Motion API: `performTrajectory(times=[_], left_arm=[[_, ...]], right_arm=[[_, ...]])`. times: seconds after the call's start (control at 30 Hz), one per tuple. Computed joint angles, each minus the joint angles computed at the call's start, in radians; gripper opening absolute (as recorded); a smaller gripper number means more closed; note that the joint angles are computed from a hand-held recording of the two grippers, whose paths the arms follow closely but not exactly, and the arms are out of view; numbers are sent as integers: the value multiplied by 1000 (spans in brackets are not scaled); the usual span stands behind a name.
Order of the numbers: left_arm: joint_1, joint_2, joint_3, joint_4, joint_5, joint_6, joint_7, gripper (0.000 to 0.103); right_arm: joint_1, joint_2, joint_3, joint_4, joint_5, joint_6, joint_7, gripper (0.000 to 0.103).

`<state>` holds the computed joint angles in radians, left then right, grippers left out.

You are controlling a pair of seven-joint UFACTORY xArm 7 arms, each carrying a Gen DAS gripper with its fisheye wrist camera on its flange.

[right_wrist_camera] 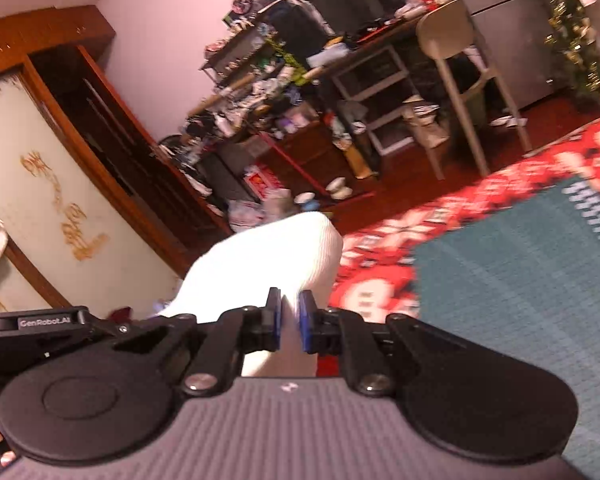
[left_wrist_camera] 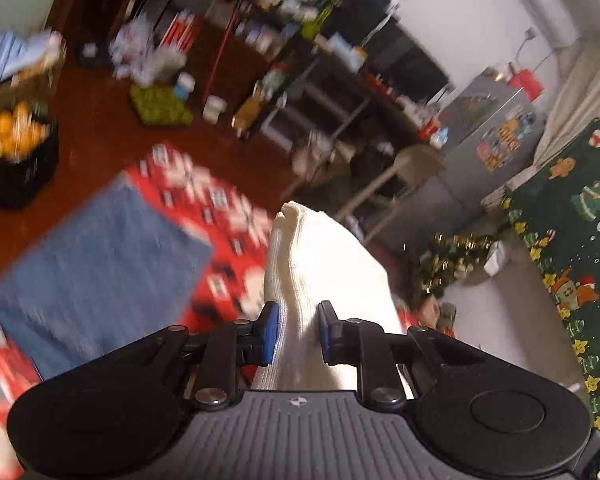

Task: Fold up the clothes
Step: 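Carry the folded vest with both grippers toward the folded blue jeans, then lower the folded vest onto the stack of blue jeans with both grippers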

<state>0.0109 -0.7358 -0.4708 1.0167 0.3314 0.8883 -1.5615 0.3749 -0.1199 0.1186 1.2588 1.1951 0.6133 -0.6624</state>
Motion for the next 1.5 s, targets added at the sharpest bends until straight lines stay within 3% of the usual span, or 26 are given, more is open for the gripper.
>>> performTrajectory(times=[0.23, 0.4, 0.57, 0.77, 1.07, 1.17, 1.5], left_arm=[[13, -193, 157, -261, 11, -153, 109, 21], [42, -294, 234, -458, -43, -278, 170, 21], [41, -369, 291, -606, -142, -322, 215, 20], [44, -472, 282, -721, -233, -386, 245, 21], [65, -469, 233, -682, -234, -312, 284, 26], [73, -477, 197, -658, -218, -254, 283, 31], [8, -571, 164, -615, -227, -45, 255, 31]], right_arm=[[101, 154, 124, 118, -71, -161, 84, 10], [129, 277, 186, 177, -82, -224, 136, 10], [128, 357, 229, 174, -123, -239, 184, 10], [85, 363, 280, 126, 18, -269, -32, 10], [62, 382, 256, 158, 8, -169, 6, 13], [63, 361, 245, 136, 1, -143, 22, 16], [75, 221, 192, -5, 16, -42, 46, 16]])
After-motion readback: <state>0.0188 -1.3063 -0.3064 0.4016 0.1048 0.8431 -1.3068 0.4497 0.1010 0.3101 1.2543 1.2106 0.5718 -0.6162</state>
